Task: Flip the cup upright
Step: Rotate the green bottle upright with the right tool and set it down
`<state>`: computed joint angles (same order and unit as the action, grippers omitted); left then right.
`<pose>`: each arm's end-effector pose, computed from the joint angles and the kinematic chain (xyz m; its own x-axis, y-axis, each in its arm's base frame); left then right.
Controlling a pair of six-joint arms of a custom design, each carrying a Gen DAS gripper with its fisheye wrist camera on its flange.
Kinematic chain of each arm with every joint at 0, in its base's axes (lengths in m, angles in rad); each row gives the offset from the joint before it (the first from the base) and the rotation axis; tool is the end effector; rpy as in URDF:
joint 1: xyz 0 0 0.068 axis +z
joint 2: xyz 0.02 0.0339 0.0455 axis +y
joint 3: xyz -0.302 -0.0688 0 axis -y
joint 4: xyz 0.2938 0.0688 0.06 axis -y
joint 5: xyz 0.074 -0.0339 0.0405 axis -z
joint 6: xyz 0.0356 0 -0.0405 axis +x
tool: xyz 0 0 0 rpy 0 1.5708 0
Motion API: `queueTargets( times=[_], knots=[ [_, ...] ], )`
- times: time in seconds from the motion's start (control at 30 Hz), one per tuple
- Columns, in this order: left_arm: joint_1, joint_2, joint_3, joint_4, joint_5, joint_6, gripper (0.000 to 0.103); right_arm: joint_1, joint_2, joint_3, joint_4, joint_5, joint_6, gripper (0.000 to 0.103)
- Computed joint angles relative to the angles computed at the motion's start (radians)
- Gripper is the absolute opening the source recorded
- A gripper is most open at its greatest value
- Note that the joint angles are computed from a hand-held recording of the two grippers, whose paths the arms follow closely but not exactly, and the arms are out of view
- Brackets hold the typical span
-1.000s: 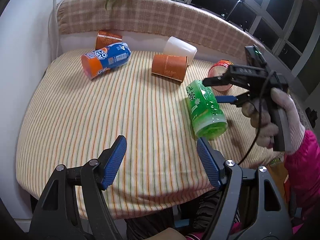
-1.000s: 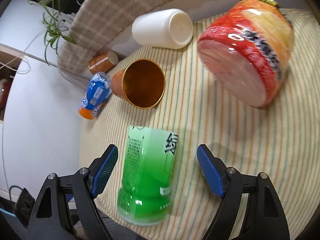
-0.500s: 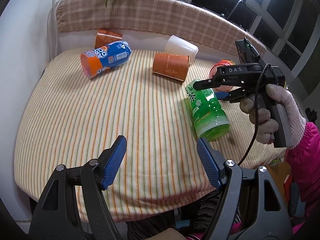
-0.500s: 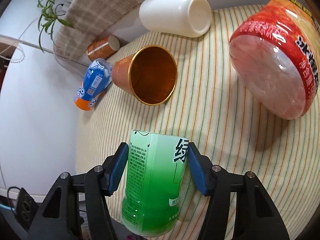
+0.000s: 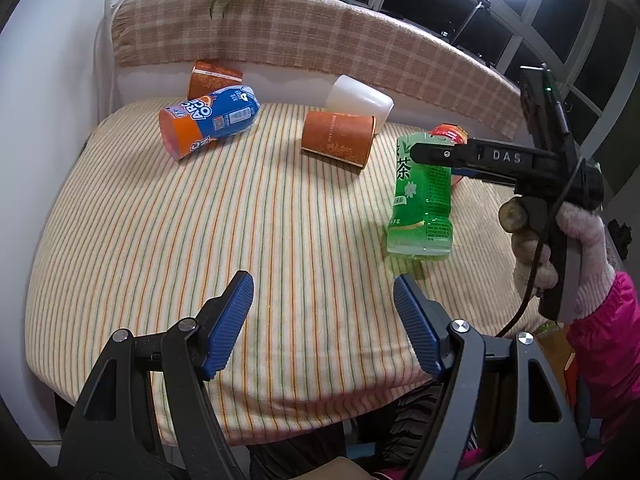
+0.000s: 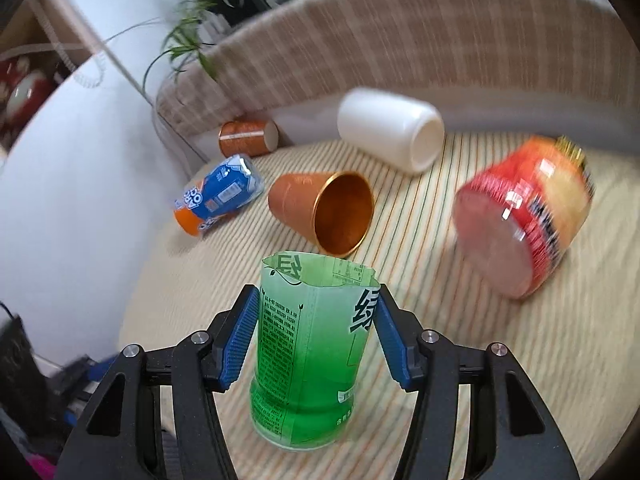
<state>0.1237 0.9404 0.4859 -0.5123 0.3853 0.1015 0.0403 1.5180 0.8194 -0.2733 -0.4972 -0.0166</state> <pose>0.1932 0.0105 0.1943 -0.8027 -0.0052 -0.5964 0.1797 0.9514 -0.2502 0.3260 0.0301 0.1851 -0.8201 -0.0477 -0.5702 -0.3177 0.8667 0.3845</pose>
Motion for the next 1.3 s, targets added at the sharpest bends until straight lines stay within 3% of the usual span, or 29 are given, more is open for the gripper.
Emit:
queueTargets(
  times=[0.33, 0.7, 1.03, 1.3],
  knots=[
    [0.011, -0.032, -0.007, -0.014, 0.020, 0.003, 0.075, 0.127, -0.158, -0.187, 0.296, 0.246, -0.135, 0.056],
    [0.029, -0.060, -0.006, -0.032, 0.029, 0.012, 0.075, 0.155, -0.220, -0.361, 0.560, 0.283, -0.161, 0.056],
    [-0.035, -0.118, -0.025, -0.004, -0.038, -0.013, 0.075, 0.171, -0.338, -0.458, 0.574, 0.304, -0.139, 0.056],
    [-0.104, -0.195, -0.047, 0.021, -0.109, -0.038, 0.075, 0.171, -0.415, -0.478, 0.487, 0.286, -0.094, 0.058]
  ],
)
